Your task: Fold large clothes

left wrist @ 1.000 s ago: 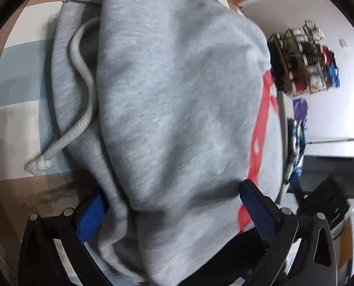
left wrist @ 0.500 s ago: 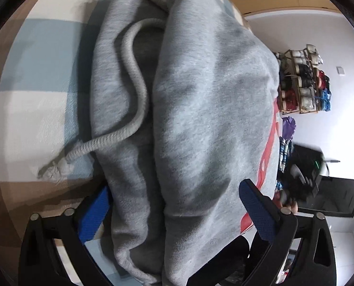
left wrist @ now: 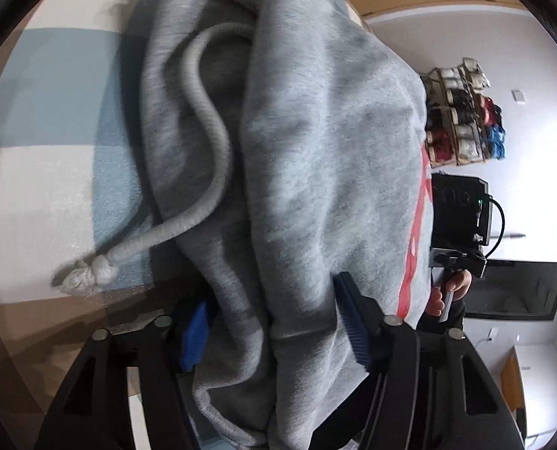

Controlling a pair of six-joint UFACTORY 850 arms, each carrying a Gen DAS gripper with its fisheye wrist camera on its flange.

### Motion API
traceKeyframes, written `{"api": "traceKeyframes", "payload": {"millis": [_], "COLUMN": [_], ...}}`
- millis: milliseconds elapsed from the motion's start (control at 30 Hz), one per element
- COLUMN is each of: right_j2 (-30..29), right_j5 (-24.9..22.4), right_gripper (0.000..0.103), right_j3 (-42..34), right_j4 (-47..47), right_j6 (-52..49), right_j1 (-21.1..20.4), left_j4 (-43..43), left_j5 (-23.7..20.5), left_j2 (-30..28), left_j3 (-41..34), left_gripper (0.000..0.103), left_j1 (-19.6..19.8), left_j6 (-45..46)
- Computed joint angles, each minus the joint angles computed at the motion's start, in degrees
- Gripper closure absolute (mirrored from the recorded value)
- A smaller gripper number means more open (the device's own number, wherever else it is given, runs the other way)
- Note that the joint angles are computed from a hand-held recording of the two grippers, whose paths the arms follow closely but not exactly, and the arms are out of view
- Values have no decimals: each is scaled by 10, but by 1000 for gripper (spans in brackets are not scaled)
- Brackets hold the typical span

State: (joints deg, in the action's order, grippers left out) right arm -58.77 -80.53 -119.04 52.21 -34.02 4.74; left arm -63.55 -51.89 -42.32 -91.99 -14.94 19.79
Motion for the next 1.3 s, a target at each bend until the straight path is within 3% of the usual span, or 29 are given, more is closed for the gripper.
{"api": "traceKeyframes", "payload": {"millis": [267, 333, 433, 633, 767, 800, 900, 1033, 1167, 1300], "right_j2": [39, 52, 75, 105, 134, 141, 160, 138, 128, 121], "right_j5": [64, 82, 109, 128, 141, 142, 124, 124, 131, 140], "right_gripper": [2, 7, 13, 22, 28, 29, 29, 29, 23, 15], "right_j3": [57, 79, 116, 188, 245, 259, 301, 285, 265, 257], "right_j4": [-8, 5, 25, 118, 178, 191, 237, 222, 200, 190], "right_j6": [-17, -39, -69, -144, -199, -215, -260, -239, -217, -212], "right_j1": [10, 7, 5, -15, -26, -31, -44, -54, -49, -41], "left_j4": [79, 71, 43, 37, 9, 2, -12, 22, -5, 26], "left_j5": [30, 29, 29, 65, 48, 43, 30, 32, 12, -6], "left_j2": [-5, -5, -4, 16, 13, 9, 11, -3, -26, -50], "left_j3": [-37, -35, -27, -12, -15, -21, -17, -24, -41, -71], "left_gripper": [40, 40, 48, 48, 49, 53, 54, 54, 52, 45], "left_j1": [-25, -24, -20, -33, -30, -31, -29, -25, -10, -6], "left_j6": [-59, -52, -29, -1, 22, 27, 55, 39, 29, 1]}}
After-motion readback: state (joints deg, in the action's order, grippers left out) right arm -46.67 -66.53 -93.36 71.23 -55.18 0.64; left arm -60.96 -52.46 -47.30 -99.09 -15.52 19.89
